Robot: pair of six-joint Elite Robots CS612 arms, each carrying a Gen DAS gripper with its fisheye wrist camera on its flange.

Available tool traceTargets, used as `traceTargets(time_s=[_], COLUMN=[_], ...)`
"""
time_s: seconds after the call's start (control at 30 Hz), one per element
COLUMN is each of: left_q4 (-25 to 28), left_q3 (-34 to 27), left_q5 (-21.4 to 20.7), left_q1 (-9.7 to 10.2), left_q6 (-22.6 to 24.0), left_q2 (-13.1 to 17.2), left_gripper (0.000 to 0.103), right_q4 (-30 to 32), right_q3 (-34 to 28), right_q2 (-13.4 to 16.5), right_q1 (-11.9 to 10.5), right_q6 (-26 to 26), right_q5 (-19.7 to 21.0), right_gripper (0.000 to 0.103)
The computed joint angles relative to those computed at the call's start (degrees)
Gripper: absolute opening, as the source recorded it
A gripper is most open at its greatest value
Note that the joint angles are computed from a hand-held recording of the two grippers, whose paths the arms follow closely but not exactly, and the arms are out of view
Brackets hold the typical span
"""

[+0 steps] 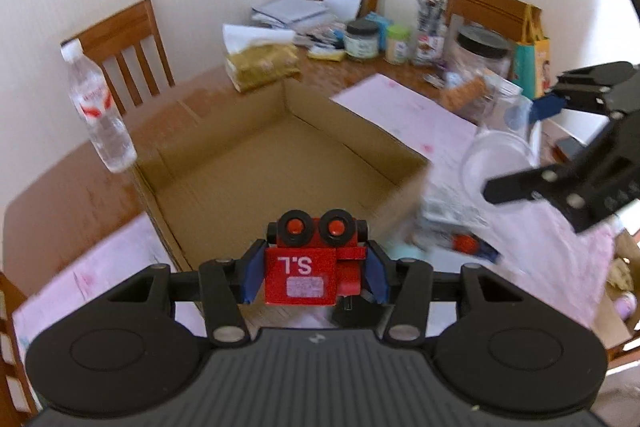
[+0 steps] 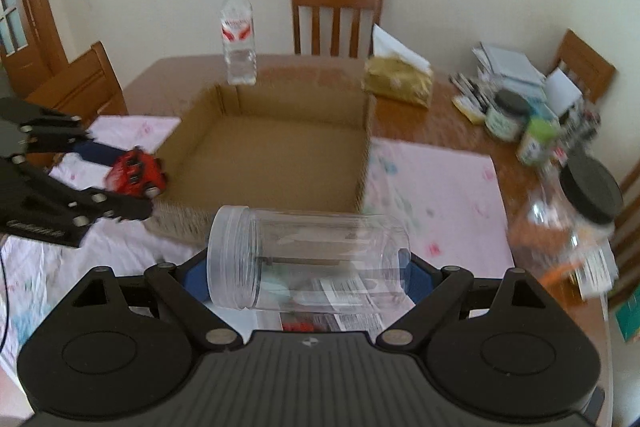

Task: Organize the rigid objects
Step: 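Carry the train and jar into the cardboard box and release both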

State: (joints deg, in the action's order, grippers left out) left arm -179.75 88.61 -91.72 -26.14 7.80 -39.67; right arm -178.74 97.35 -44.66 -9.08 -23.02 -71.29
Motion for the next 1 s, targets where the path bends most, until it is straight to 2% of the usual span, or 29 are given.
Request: traceTargets(time_s=[0.27,0.37,0.4,0.43,0.5,0.53,0.63,0.8,1.0], left_q4=[4.6,4.7,4.4,4.1,3.2,2.2,-0.2,-4.8,-9.5], left_q3=[-9.8,-12.3,-13.2,-13.8,-14.4,-14.3,-12.7,-7.4,-1.4], left_q5=[1.6,3.1,4.1,4.8,6.1,6.3,5.9,6.1,9.9], left_q1=[2.0,2.39,2.44,2.5,2.62,2.69,2.85,2.67,2.1], left_q6=[0.1,-0.1,-0.7,-1.5,-3.7,-4.4,-6.4,-10.8,-16.5], left_q2=[5.5,7.1,7.9,8.3,8.9,9.1,8.6,6.2,3.7], left_gripper=[0.051,0.051,0.054,0.067,0.082,0.087,0.091,0.095,0.095], right_q4=[3.1,4.3,4.7,4.7,5.3,5.5,6.5,8.6,11.0], right_q3=[-6.4,-8.1,-8.7,-8.9,-9.9,-10.3,-11.6,-14.3,-20.1], right_q2=[2.8,3.6,3.8,4.0,4.4,4.6,5.3,6.6,9.4], right_q1=[1.8,2.4,2.5,2.7,3.1,3.3,3.7,4.4,5.4], right_q6=[0.4,0.3,0.4,0.5,0.5,0.4,0.3,-0.6,-0.4], right_q5=[-0.7,-1.4,-1.6,-1.7,-2.2,-2.4,-2.9,-3.2,-4.2], right_gripper=[0.094,0.094,0.094,0.094,0.094,0.094,0.094,0.094,0.094])
